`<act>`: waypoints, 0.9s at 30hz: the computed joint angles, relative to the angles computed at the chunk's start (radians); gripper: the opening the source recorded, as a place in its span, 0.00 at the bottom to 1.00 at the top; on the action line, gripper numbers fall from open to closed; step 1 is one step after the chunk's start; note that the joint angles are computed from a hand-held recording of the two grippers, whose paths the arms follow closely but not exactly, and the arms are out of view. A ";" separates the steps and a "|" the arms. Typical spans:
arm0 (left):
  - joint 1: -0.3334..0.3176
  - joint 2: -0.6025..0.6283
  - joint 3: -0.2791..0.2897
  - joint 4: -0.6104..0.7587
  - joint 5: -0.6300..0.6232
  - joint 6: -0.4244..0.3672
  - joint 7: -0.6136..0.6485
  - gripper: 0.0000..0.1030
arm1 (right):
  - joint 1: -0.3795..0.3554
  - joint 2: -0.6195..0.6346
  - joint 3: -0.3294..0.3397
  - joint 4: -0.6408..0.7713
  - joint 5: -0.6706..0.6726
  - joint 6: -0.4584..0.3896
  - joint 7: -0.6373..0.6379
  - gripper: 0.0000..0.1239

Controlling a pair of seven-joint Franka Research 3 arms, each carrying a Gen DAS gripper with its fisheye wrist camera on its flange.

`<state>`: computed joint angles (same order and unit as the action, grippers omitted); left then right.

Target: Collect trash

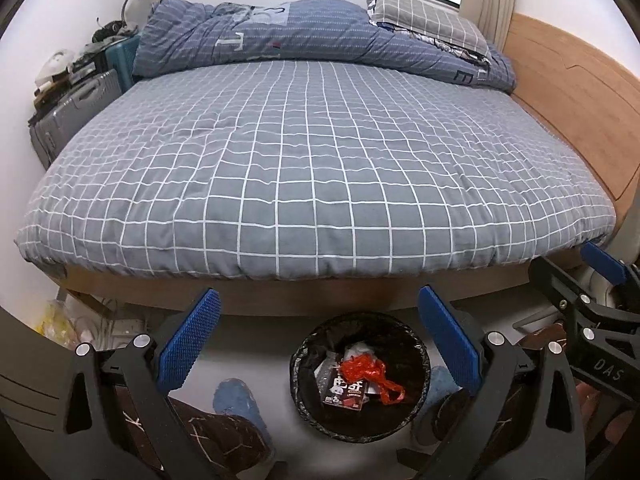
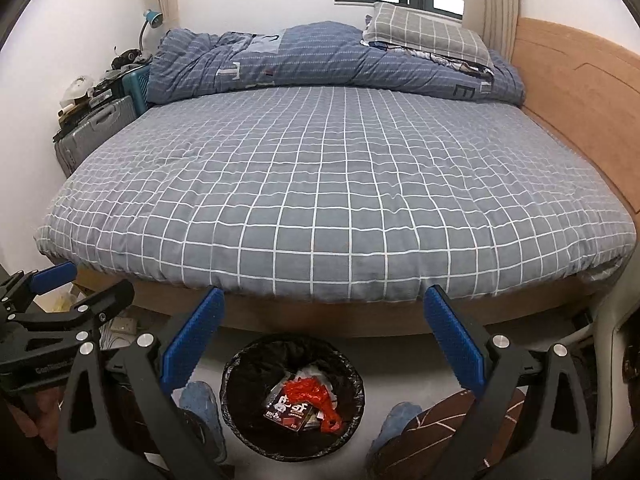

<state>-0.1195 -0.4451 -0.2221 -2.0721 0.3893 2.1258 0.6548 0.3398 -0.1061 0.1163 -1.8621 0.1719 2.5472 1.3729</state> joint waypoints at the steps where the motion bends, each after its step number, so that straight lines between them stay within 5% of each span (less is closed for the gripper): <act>1: 0.000 0.002 0.001 -0.002 -0.001 0.001 0.001 0.94 | -0.001 0.001 0.000 -0.001 -0.004 0.000 0.006 0.77; 27: -0.006 0.026 0.001 0.006 0.000 -0.042 0.015 0.94 | -0.008 0.011 -0.004 -0.013 -0.033 -0.015 0.038 0.77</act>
